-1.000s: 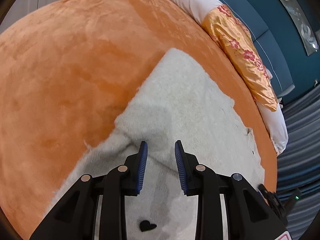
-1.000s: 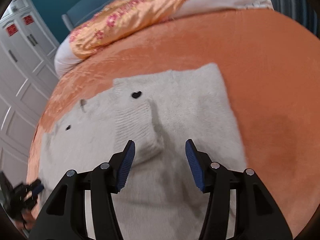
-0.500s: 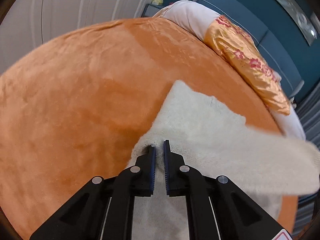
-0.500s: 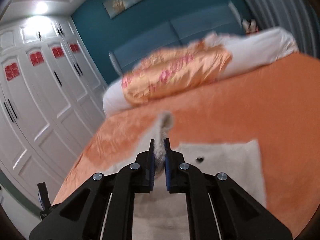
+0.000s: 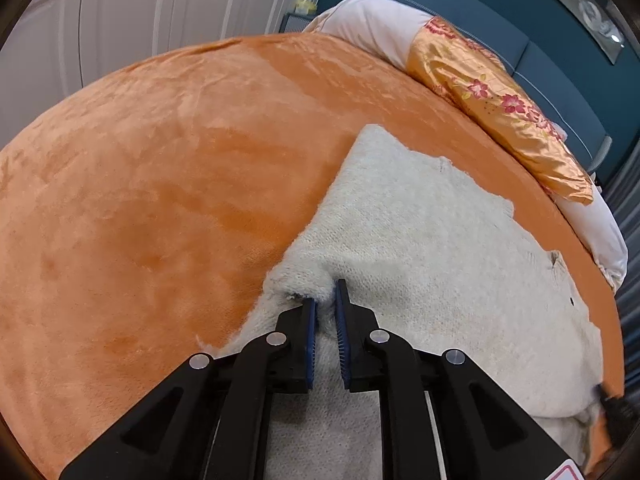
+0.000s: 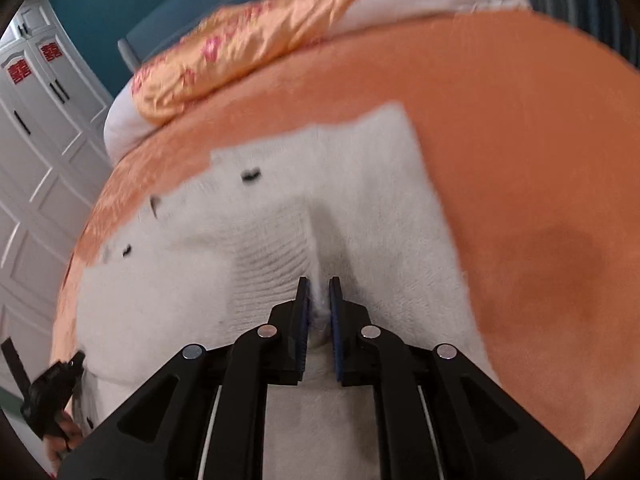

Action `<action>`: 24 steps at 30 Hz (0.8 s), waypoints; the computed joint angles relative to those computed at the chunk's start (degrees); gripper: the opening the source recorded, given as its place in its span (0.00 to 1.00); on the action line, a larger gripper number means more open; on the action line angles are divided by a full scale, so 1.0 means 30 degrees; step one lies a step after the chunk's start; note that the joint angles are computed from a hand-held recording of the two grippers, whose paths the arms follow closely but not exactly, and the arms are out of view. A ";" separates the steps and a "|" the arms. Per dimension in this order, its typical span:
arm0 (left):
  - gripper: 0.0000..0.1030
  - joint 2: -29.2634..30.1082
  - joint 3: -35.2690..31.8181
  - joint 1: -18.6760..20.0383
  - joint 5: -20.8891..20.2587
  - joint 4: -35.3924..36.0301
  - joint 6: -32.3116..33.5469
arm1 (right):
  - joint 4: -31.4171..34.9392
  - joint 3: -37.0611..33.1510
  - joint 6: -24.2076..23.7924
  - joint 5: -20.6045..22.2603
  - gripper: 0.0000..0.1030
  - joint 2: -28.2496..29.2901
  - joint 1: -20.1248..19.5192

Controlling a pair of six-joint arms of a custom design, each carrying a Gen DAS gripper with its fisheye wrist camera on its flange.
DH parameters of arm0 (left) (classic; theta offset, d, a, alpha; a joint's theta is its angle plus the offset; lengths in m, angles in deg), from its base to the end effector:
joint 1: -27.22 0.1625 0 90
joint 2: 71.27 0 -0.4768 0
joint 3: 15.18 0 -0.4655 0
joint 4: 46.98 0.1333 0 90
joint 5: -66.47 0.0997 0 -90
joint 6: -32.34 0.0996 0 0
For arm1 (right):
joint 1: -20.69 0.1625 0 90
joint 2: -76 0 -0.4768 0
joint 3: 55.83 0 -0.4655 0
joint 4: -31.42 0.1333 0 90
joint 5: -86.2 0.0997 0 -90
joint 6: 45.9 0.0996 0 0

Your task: Fold small clothes

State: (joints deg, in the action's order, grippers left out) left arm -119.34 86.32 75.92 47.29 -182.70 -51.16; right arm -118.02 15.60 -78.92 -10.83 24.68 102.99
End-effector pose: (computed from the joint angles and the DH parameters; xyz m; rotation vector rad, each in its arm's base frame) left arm -0.2848 -0.6687 0.0976 -0.6751 2.0345 -1.2821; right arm 0.0028 -0.8832 0.3614 0.5278 -2.6170 0.8372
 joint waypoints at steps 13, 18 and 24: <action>0.13 0.0770 0.1012 -0.0025 0.0762 -0.6415 0.3719 | 0.5046 -0.1452 -0.6101 0.1346 0.27 0.3075 0.3390; 0.13 0.0994 0.1031 -0.0008 0.0907 -0.7302 0.4380 | 0.5203 -0.2414 -0.7100 -0.0258 0.39 0.4793 0.4081; 0.13 0.1131 0.1099 0.0020 0.0928 -0.8205 0.5008 | 0.5752 -0.2959 -0.7868 -0.0018 0.02 0.5205 0.4291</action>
